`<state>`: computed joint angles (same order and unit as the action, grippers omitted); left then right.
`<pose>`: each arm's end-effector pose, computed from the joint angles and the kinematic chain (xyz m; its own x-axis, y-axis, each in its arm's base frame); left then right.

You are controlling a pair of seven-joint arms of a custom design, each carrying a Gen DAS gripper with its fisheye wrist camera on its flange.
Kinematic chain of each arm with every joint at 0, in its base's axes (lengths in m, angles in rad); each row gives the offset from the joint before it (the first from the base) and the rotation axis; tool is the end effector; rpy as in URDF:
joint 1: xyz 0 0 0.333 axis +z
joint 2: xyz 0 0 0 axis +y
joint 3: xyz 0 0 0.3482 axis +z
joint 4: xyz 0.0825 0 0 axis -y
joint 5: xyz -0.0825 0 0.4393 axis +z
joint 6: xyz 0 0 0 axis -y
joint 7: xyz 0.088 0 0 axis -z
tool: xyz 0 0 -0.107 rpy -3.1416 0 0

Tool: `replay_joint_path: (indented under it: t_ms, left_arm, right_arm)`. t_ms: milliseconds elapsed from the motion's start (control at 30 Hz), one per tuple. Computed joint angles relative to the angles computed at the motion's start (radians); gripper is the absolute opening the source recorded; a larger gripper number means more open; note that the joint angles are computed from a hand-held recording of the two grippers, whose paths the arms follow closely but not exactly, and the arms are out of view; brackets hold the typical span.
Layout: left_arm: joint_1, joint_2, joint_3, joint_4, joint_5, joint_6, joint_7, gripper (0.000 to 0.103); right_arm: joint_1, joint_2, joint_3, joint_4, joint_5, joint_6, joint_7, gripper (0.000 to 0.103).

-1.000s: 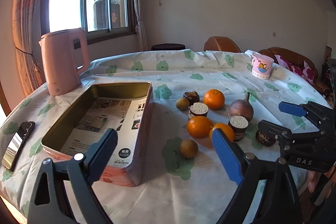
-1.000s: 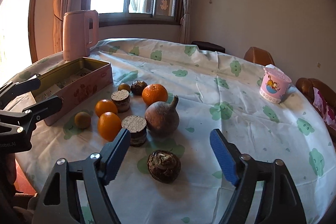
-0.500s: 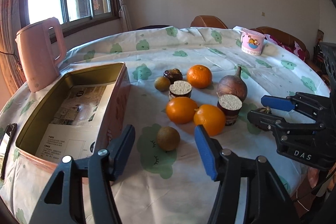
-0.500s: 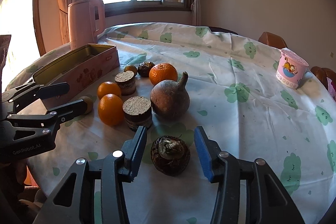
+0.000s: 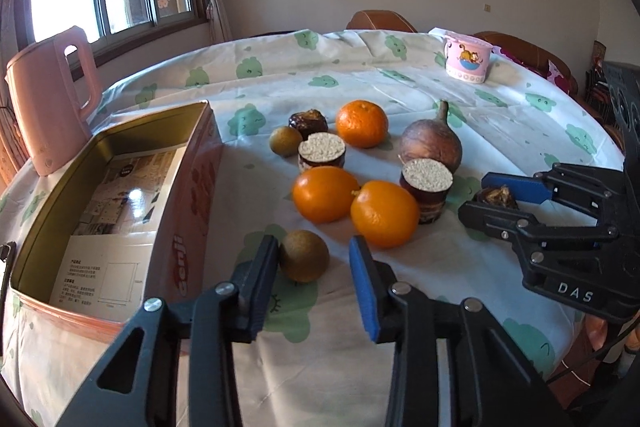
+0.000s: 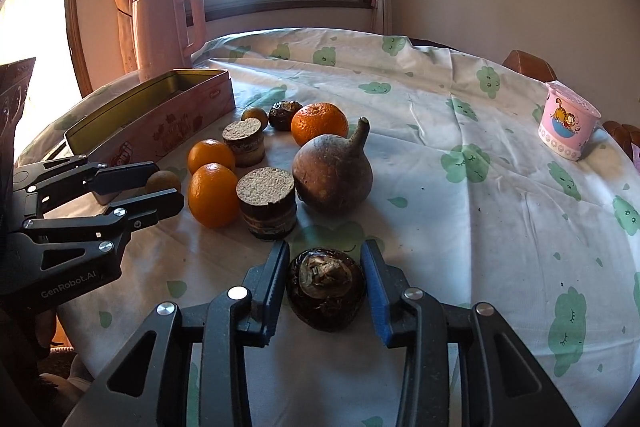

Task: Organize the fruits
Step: 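Close the right gripper on the dark round fruit while the left gripper grasps the small yellow-brown fruit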

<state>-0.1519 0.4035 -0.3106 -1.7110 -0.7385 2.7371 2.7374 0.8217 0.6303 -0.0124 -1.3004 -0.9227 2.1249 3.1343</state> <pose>0.7025 -0.2879 0.4293 -0.8164 -0.5769 -0.0256 -0.3751 0.5636 -0.7360 0.5934 0.5746 0.4170 -0.3159 -0.9487 0.0107 -0.6295 0.2012 -0.7505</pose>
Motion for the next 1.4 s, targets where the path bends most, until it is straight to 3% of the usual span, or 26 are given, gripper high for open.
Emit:
replay_joint_path:
  t_ms: [100, 533, 1400]
  left_arm:
    - [0.005, 0.008, 0.002, 0.015, -0.006, -0.034, -0.019, 0.027]
    - [0.052, -0.003, -0.046, -0.001, -0.182, -0.019, 0.135, 0.027]
    - [0.061, -0.03, -0.075, -0.034, -0.502, 0.089, 0.431, 0.027]
  right_arm:
    - [0.0, -0.001, 0.0, -0.001, 0.0, 0.003, 0.003, 0.039]
    - [0.022, -0.004, -0.016, -0.01, -0.065, 0.002, 0.037, 0.038]
    - [0.061, -0.021, -0.032, -0.051, -0.242, -0.01, 0.143, 0.038]
